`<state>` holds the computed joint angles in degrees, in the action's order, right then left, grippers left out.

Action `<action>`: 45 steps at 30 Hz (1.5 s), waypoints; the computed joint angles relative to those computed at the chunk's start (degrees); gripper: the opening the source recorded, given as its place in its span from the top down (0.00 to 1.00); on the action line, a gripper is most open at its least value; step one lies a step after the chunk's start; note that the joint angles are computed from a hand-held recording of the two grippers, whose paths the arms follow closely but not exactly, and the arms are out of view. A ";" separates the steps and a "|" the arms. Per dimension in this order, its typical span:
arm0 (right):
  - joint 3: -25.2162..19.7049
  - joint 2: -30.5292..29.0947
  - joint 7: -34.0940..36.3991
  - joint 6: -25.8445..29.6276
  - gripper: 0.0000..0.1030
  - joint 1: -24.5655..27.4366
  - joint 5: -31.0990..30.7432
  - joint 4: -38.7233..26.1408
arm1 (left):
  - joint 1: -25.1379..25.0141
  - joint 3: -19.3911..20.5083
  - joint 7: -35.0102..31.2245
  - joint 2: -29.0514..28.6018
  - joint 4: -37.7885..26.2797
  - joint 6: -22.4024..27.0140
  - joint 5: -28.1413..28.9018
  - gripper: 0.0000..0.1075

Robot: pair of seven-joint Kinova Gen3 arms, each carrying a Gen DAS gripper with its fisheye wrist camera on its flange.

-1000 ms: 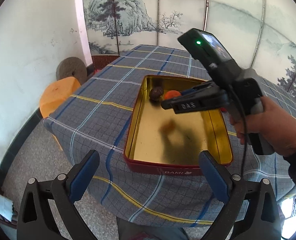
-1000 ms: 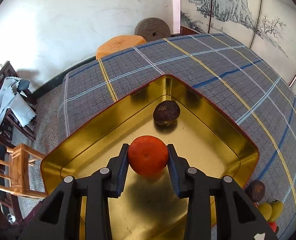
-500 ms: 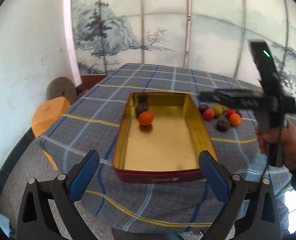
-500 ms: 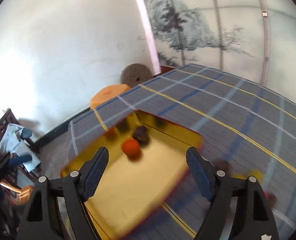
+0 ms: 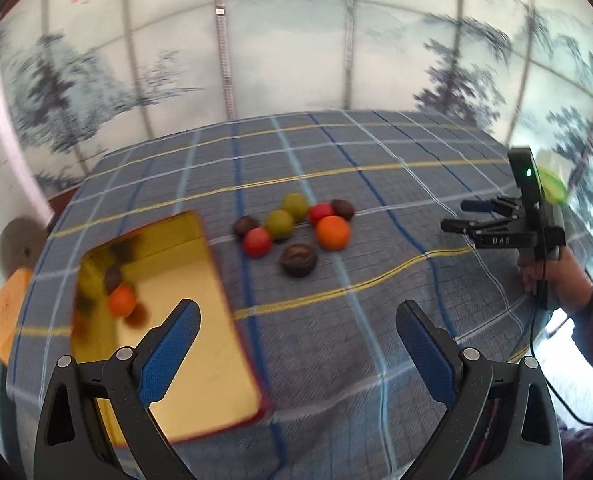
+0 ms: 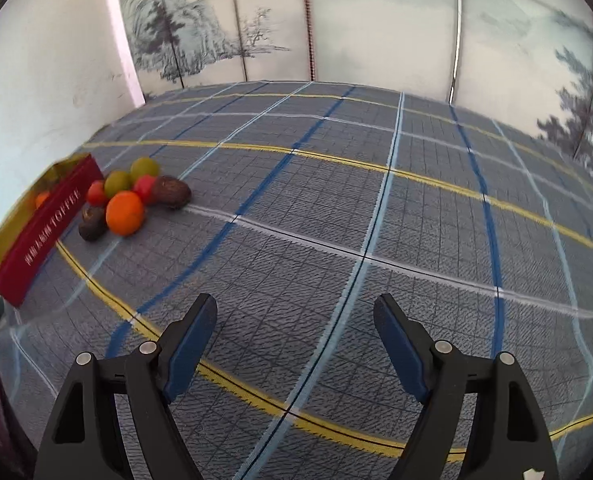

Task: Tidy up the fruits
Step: 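Grasp a dark brown fruit with the left gripper while the right grasps an orange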

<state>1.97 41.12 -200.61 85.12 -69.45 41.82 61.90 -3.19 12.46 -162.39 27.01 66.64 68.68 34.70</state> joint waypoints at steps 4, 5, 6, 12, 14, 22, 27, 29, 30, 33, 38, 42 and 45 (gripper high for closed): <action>0.45 -0.86 -1.76 -1.80 0.20 -1.37 2.96 1.98 | 9.16 -0.99 7.74 4.72 -7.39 0.55 -8.71 0.30; 0.39 -1.06 -1.78 -2.31 0.20 -1.42 3.57 2.44 | 10.75 -1.04 10.07 6.27 -9.66 1.44 -10.62 0.34; 0.35 -1.48 -2.47 -2.62 0.18 -1.88 4.11 3.58 | 12.89 -2.16 12.40 8.11 -12.31 2.50 -11.94 0.37; 0.05 -2.67 -5.79 -4.25 0.13 -3.08 7.87 6.35 | 18.09 -3.23 22.78 15.36 -22.59 6.60 -19.95 0.51; -0.24 -3.00 -6.65 -4.71 0.12 -3.11 8.72 7.02 | 18.68 -3.22 24.64 16.64 -24.22 7.66 -21.07 0.51; -1.05 -3.35 -7.27 -5.26 0.09 -3.21 10.25 7.79 | 20.86 -3.65 30.21 20.05 -27.95 9.78 -23.64 0.62; 0.61 -2.79 -3.94 -6.10 0.09 -3.14 7.56 6.19 | 16.33 -1.43 29.81 14.15 -18.53 5.36 -19.32 0.63; 1.68 -2.75 -1.09 -9.16 0.12 -2.78 6.73 5.53 | 12.94 -0.30 28.54 10.63 -13.51 3.71 -16.36 0.63; 1.05 -2.79 0.29 -11.49 0.18 -1.69 7.34 5.11 | 11.83 -0.10 28.18 9.66 -12.21 3.70 -15.34 0.63; -3.45 -2.15 3.69 -18.23 0.25 3.74 10.61 3.19 | 8.58 0.21 26.64 6.84 -8.80 3.54 -12.41 0.63; -1.97 2.47 13.32 -25.26 0.29 8.94 4.06 -5.10 | 4.53 -0.22 23.14 3.27 -4.91 3.03 -9.19 0.63; -0.26 6.79 19.33 -22.87 0.30 10.91 -2.10 -13.34 | 2.46 -0.61 20.81 1.73 -3.30 3.01 -7.13 0.63; 0.78 10.14 23.18 -18.50 0.35 11.92 -6.19 -19.99 | 1.48 -0.91 19.60 1.22 -2.81 2.86 -5.99 0.63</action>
